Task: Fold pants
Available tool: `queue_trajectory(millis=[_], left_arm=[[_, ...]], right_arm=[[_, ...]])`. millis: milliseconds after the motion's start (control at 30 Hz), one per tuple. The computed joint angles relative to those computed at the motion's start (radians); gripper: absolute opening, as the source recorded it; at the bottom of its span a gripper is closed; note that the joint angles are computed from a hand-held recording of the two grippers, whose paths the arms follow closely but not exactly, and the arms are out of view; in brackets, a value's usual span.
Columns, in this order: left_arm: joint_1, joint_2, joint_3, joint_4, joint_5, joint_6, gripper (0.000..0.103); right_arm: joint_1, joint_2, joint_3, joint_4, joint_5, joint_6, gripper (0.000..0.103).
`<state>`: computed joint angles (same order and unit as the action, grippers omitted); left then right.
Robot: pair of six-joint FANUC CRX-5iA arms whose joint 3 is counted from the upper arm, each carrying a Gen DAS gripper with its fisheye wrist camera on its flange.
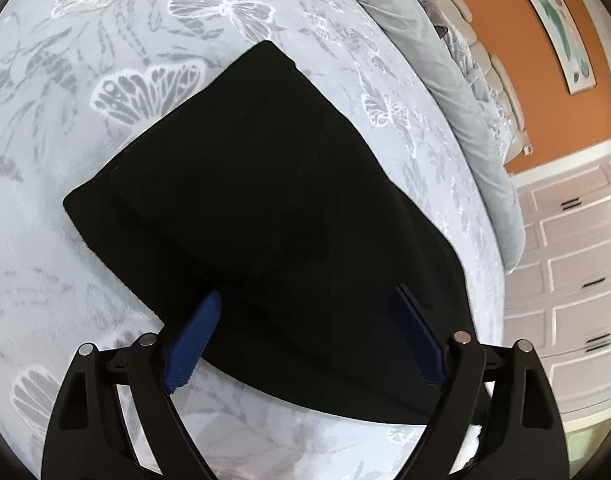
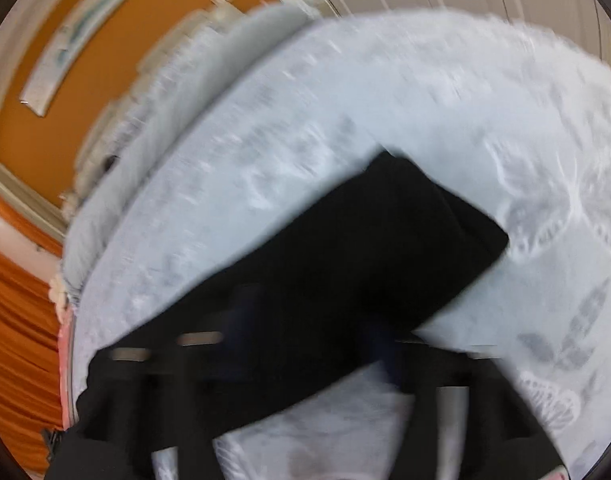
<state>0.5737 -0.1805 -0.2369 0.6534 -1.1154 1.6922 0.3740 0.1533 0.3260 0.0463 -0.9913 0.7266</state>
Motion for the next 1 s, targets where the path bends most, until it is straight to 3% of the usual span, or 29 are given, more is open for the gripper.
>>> queue_trajectory(millis=[167,267,300,367,400,433,533,667,733,833,900,967,1000], left_arm=[[0.068,-0.051,-0.104,0.138,0.029,-0.035,0.078],[0.104,-0.066,-0.144,0.201,0.037,-0.073,0.075],[0.109,-0.059,-0.150,0.215,0.036,-0.095,0.066],[0.108,-0.037,-0.128,0.173,0.012,-0.078,0.036],[0.103,-0.023,-0.117,0.156,-0.002,-0.069,0.012],[0.098,-0.004,-0.098,0.121,-0.021,-0.053,0.009],[0.093,-0.016,-0.086,0.102,-0.011,-0.039,0.006],[0.129,-0.142,-0.131,0.217,0.005,-0.144,0.005],[0.136,-0.164,-0.102,0.127,-0.040,-0.121,0.006],[0.128,-0.110,-0.063,-0.010,-0.135,-0.003,0.006],[0.121,-0.094,-0.070,-0.033,-0.156,0.029,0.007],[0.108,-0.110,-0.064,-0.046,-0.133,0.033,0.013],[0.098,-0.117,-0.059,-0.047,-0.118,0.034,0.026]], right_arm=[[0.023,0.009,0.020,0.021,-0.020,-0.023,0.072],[0.073,-0.014,0.015,0.112,-0.114,-0.072,0.072],[0.099,-0.026,0.001,0.159,-0.129,-0.093,0.072],[0.138,-0.064,-0.045,0.230,-0.121,-0.132,0.073],[0.156,-0.088,-0.074,0.264,-0.093,-0.158,0.075],[0.169,-0.111,-0.105,0.291,-0.065,-0.188,0.075],[0.185,-0.132,-0.128,0.307,-0.029,-0.218,0.076],[0.188,-0.145,-0.134,0.316,-0.013,-0.208,0.077],[0.175,-0.140,-0.136,0.330,-0.024,-0.202,0.086],[0.124,-0.087,-0.087,0.304,-0.134,-0.191,0.086],[0.080,-0.092,-0.087,0.220,-0.124,-0.176,0.086],[0.051,-0.099,-0.085,0.155,-0.109,-0.147,0.086],[0.039,-0.098,-0.083,0.130,-0.097,-0.119,0.086]])
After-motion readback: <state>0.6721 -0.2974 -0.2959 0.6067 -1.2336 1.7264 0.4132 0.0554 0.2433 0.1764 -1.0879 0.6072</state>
